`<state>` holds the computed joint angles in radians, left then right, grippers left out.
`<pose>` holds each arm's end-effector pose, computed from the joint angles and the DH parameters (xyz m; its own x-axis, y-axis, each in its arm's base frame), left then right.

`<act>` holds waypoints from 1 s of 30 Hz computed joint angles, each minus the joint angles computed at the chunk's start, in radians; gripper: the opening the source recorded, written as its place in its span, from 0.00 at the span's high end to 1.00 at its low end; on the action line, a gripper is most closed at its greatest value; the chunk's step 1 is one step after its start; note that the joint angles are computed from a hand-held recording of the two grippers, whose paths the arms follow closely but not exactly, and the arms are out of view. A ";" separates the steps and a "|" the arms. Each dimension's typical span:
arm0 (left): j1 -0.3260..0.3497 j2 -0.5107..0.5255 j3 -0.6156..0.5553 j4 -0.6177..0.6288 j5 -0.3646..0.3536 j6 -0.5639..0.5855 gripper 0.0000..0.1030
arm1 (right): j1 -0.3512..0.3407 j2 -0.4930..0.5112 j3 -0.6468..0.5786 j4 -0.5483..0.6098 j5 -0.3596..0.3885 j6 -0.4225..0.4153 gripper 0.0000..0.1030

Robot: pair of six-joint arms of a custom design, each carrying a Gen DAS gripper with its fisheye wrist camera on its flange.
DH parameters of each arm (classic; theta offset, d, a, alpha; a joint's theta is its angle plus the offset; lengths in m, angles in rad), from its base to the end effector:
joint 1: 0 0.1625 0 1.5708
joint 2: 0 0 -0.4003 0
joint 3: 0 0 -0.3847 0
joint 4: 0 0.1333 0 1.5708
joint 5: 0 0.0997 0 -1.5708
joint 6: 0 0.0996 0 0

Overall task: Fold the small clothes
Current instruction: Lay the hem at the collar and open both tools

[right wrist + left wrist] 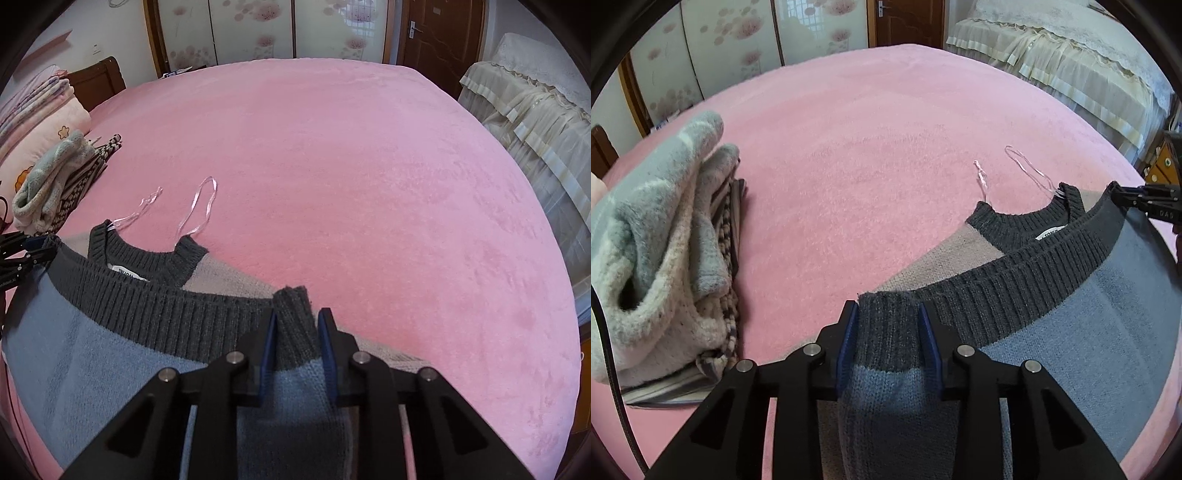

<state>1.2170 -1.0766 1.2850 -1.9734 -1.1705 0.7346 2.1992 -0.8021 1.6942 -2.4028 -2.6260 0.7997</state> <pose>-0.0748 -0.6992 0.3645 -0.4326 0.8014 -0.4131 0.8488 0.5165 0.1131 0.4001 -0.4712 0.0958 -0.6774 0.3476 0.6483 -0.1449 0.8009 -0.5809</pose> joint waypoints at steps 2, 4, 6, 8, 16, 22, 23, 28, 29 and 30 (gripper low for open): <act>0.002 0.009 -0.017 0.022 -0.003 -0.013 0.70 | -0.004 -0.001 -0.002 0.011 0.004 0.011 0.78; 0.000 0.009 -0.012 0.016 0.005 -0.019 0.80 | -0.007 -0.001 -0.002 0.013 0.005 0.016 0.78; -0.008 0.001 0.012 -0.003 0.029 -0.021 0.86 | -0.008 0.004 -0.007 0.020 0.004 0.018 0.78; -0.029 -0.025 0.082 -0.089 0.081 -0.005 0.90 | -0.003 0.010 -0.016 0.050 -0.009 0.034 0.85; -0.084 -0.065 0.188 -0.309 0.175 -0.073 0.92 | 0.055 0.000 -0.014 0.011 -0.120 0.119 0.90; -0.072 0.012 0.139 -0.322 0.241 -0.166 0.93 | 0.004 -0.009 -0.005 0.001 -0.078 0.173 0.90; -0.067 0.023 0.140 -0.333 0.251 -0.173 0.93 | -0.007 -0.010 0.002 -0.002 -0.070 0.184 0.90; -0.054 0.035 0.175 -0.397 0.273 -0.139 0.93 | -0.039 0.003 0.022 -0.004 -0.054 0.209 0.90; -0.051 0.037 0.176 -0.405 0.271 -0.147 0.92 | -0.040 0.002 0.026 -0.007 -0.054 0.210 0.90; -0.052 0.038 0.177 -0.410 0.269 -0.150 0.92 | -0.041 -0.001 0.028 -0.005 -0.052 0.215 0.90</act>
<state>1.1655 -1.0388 1.4623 -2.3838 -0.9018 0.5847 2.1580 -0.8026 1.7224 -2.4079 -2.6779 1.0151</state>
